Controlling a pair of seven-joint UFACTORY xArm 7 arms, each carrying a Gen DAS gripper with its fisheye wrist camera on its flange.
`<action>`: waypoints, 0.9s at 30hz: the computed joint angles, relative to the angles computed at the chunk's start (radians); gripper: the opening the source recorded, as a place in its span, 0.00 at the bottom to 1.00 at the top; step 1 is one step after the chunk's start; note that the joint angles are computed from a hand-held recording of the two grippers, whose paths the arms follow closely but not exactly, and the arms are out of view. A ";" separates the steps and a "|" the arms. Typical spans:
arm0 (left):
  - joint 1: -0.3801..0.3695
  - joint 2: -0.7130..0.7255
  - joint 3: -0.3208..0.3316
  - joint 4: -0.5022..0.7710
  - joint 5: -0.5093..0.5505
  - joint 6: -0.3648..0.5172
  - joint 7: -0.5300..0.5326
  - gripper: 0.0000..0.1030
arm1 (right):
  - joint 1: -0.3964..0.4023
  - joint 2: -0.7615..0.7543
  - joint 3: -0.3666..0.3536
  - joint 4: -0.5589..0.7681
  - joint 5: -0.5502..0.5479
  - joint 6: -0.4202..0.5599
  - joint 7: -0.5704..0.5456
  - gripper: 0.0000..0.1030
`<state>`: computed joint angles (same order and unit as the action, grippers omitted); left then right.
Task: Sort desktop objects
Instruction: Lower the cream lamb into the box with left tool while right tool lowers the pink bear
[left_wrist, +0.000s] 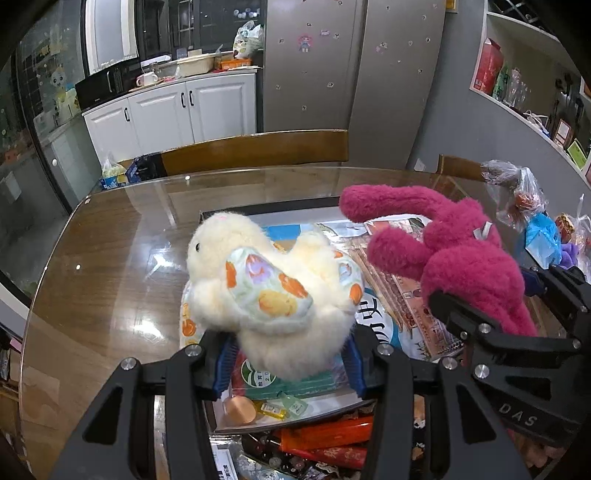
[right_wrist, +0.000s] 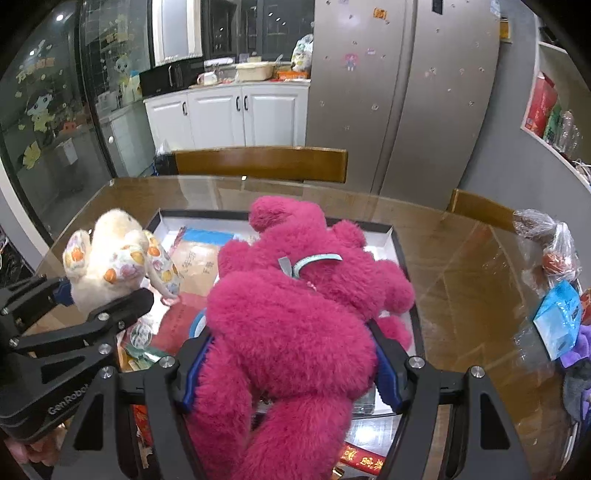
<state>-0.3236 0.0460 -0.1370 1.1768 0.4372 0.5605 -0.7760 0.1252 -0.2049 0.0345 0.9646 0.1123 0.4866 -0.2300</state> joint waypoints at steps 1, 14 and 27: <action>-0.001 0.001 0.000 0.001 0.006 0.002 -0.004 0.49 | 0.001 -0.001 0.001 -0.005 0.001 -0.005 -0.002 0.71; -0.022 -0.022 -0.021 0.006 0.137 0.108 -0.096 0.76 | -0.010 -0.001 0.006 0.005 -0.039 0.000 0.040 0.78; 0.002 -0.114 -0.052 -0.028 0.220 0.126 -0.158 0.88 | 0.002 -0.056 -0.029 0.008 0.069 0.004 -0.018 0.81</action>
<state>-0.3215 -0.0683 -0.1893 1.1489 0.6576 0.6863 -0.9337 0.1275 -0.2613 0.0057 0.9730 0.1811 0.4904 -0.2477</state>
